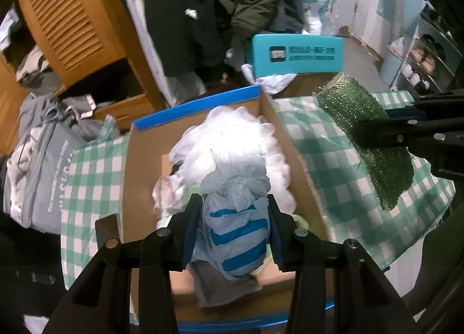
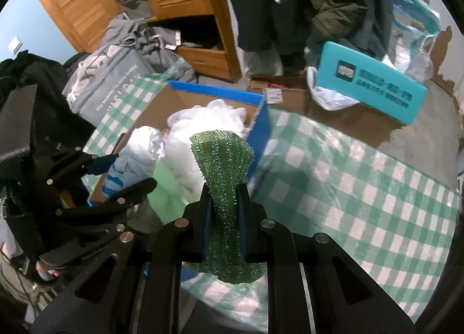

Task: Organize soft objects
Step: 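Carry the white-and-blue sock with left tool to the box while right tool carries the scrubber, then open left tool to drop the sock into the box while right tool drops the scrubber in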

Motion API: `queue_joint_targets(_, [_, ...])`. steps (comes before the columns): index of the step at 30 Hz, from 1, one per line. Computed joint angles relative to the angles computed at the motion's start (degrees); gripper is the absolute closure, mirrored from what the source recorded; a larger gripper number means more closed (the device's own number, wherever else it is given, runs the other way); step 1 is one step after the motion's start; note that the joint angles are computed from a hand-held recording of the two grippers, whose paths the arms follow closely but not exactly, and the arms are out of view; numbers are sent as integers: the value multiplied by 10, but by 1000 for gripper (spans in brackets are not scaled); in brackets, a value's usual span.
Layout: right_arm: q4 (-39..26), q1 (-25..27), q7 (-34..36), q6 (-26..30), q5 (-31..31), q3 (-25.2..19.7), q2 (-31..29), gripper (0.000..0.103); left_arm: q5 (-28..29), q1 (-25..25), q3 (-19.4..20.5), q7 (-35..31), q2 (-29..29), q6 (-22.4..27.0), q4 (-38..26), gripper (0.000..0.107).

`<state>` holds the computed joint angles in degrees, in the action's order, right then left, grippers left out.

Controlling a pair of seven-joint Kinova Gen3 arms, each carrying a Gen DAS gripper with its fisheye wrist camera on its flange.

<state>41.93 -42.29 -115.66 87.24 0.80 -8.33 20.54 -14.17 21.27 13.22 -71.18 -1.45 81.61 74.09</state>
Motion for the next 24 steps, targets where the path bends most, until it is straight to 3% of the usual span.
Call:
queue_joint_targets(14, [-115, -43, 12, 55, -20, 8, 86, 89, 33, -48, -22, -16, -25, -10, 62, 63])
queue_joint_targets(19, [-130, -54, 17, 68, -26, 13, 100, 87, 37, -54, -22, -12, -18, 0, 66, 60])
queue_joint_targets(22, [-132, -55, 15, 73, -31, 14, 104, 84, 35, -54, -22, -10, -18, 3, 65, 51])
queue_joint_targets(24, [-131, -54, 15, 74, -33, 15, 103, 80, 29, -53, -20, -7, -19, 4, 65, 35])
